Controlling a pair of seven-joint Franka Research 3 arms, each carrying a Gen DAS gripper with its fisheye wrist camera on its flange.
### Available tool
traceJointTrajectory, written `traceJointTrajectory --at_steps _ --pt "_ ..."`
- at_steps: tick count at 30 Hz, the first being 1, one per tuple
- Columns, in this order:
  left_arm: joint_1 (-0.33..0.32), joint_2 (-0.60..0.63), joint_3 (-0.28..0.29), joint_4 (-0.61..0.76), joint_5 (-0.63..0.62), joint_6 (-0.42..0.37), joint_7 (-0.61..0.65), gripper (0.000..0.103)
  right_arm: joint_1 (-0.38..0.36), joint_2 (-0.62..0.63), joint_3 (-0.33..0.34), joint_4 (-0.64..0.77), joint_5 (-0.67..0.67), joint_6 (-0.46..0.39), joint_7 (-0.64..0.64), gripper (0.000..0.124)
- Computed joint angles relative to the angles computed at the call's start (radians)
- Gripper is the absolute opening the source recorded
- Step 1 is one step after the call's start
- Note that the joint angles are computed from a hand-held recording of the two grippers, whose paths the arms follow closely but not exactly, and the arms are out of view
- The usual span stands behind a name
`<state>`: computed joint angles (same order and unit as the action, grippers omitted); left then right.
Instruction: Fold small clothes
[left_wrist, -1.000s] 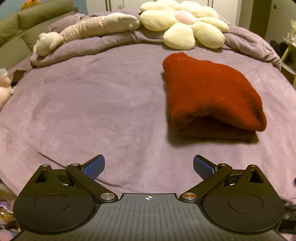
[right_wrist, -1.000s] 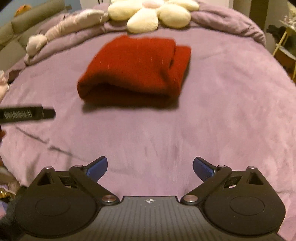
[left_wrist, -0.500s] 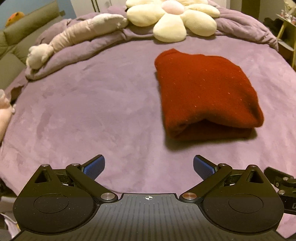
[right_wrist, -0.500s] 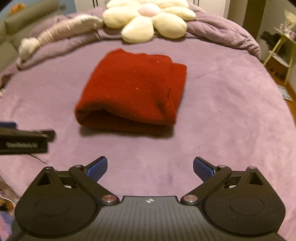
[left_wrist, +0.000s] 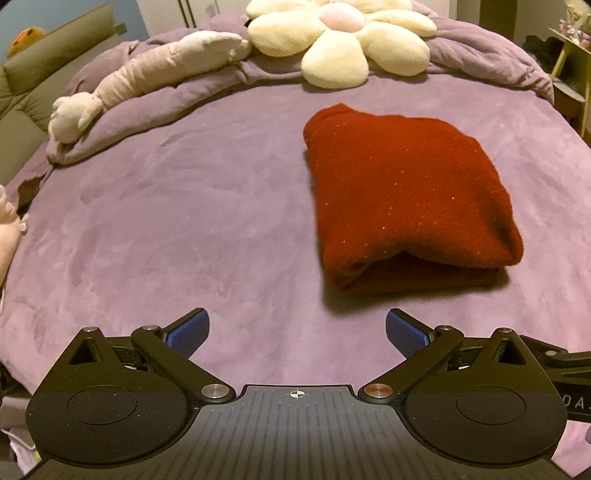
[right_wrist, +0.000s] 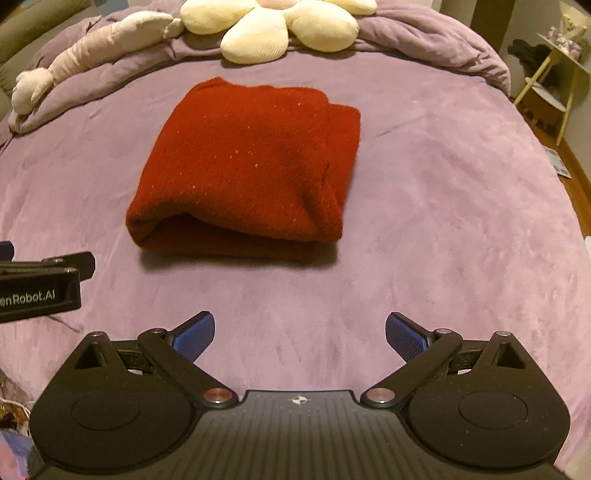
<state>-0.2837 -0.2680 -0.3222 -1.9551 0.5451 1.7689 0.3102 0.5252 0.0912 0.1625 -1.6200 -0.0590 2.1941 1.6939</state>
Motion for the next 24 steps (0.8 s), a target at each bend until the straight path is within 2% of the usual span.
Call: traceJointTrajectory --at_steps 9,24 --pt "0.001 -0.006 0.01 -0.01 -0.022 0.044 0.009 0.103 0.0 0.0 -0.002 -0.001 -0.012 0.017 0.021 0.099" --pt "0.004 -0.009 0.009 -0.012 -0.035 0.063 0.012 0.103 -0.004 -0.007 -0.003 -0.01 -0.005 0.027 0.031 0.099"
